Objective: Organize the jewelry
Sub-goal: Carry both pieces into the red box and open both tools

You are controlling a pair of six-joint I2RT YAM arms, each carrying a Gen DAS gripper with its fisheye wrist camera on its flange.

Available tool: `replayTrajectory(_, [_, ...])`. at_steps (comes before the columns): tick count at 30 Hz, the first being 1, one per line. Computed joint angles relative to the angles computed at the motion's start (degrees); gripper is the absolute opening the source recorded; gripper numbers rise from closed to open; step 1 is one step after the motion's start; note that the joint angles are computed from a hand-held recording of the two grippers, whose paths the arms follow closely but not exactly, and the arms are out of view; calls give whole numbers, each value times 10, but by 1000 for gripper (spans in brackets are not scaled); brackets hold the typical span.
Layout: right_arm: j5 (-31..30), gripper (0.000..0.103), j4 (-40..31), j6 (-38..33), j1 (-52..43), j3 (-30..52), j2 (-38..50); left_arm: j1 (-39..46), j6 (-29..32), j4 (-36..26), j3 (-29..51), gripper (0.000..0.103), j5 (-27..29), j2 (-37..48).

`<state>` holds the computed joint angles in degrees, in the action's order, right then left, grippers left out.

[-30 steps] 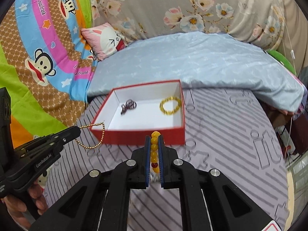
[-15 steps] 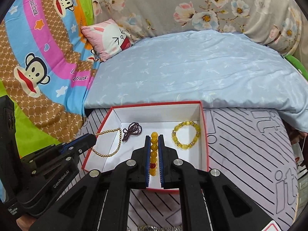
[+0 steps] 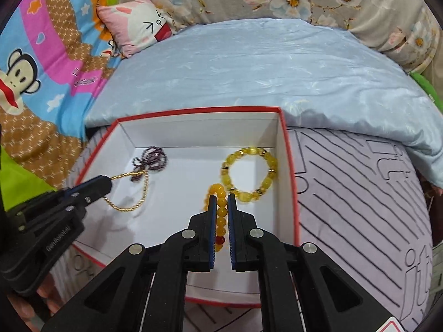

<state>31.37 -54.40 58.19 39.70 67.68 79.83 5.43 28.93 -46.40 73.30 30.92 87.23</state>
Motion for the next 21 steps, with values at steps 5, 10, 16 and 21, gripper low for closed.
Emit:
replayTrajectory(5, [40, 27, -30, 29, 12, -3, -11, 0, -16, 21, -7, 18, -7, -1])
replayTrajectory(10, [70, 39, -74, 71, 41, 4, -29, 13, -21, 27, -11, 35, -3, -15])
replayTrajectory(16, [99, 42, -139, 150, 109, 20, -36, 36, 1, 17, -27, 35, -2, -49])
replayTrajectory(21, [111, 42, -192, 221, 169, 34, -30, 70, 30, -15, -39, 36, 15, -72])
